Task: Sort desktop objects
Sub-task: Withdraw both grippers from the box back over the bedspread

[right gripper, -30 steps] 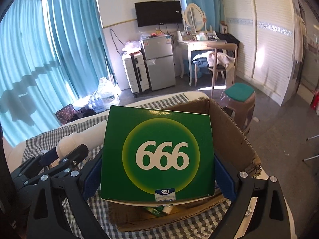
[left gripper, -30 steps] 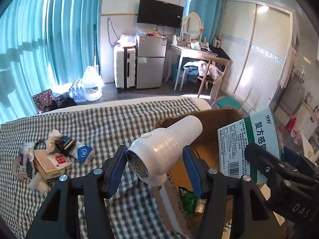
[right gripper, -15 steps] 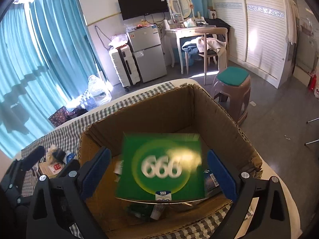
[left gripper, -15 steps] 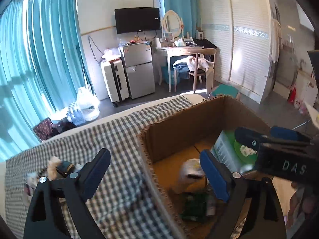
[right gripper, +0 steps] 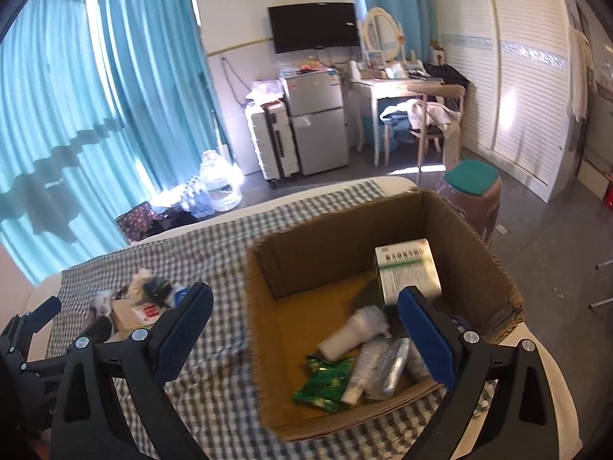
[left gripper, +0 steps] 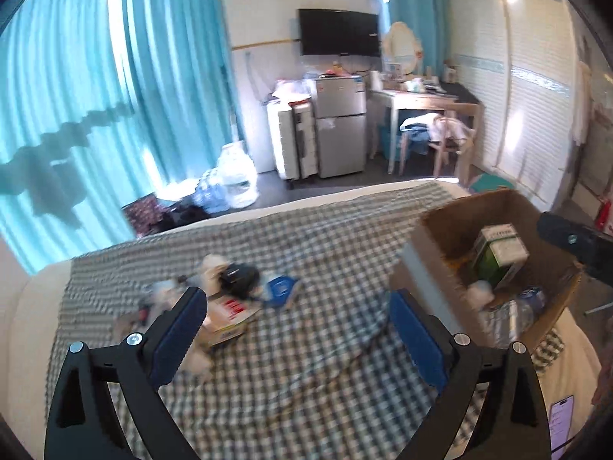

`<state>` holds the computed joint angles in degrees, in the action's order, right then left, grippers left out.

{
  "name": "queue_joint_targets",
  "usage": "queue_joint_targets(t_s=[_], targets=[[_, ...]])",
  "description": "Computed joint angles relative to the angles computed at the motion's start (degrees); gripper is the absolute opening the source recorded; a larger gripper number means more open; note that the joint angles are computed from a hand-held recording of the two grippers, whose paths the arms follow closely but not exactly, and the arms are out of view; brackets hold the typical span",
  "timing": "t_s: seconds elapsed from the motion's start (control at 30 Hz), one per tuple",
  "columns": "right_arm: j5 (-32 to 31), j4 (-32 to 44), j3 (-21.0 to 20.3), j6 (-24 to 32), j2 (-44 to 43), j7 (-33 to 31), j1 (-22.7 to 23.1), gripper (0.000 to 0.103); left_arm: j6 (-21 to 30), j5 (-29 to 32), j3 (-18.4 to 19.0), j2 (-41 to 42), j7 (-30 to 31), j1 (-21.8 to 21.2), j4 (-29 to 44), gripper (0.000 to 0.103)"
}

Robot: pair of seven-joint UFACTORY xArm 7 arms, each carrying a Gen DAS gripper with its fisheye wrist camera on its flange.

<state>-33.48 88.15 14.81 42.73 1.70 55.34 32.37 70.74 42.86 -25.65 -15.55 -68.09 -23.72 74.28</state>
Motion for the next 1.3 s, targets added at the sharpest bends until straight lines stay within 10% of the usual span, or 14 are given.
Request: queue_joint_targets(t_s=[0.67, 1.3], targets=[[-8.76, 7.32, 0.71, -2.93, 11.63, 6.14, 18.36, 0.103, 9.58, -18.19, 3.97, -40.11, 1.29, 6.85, -28.63, 0.103], [1.74, 19.05, -5.23, -5.72, 27.62, -5.47, 23.09, 0.103, -8.36, -26.01, 8.00, -42.46, 9.82, 16.46, -44.48, 0.103]])
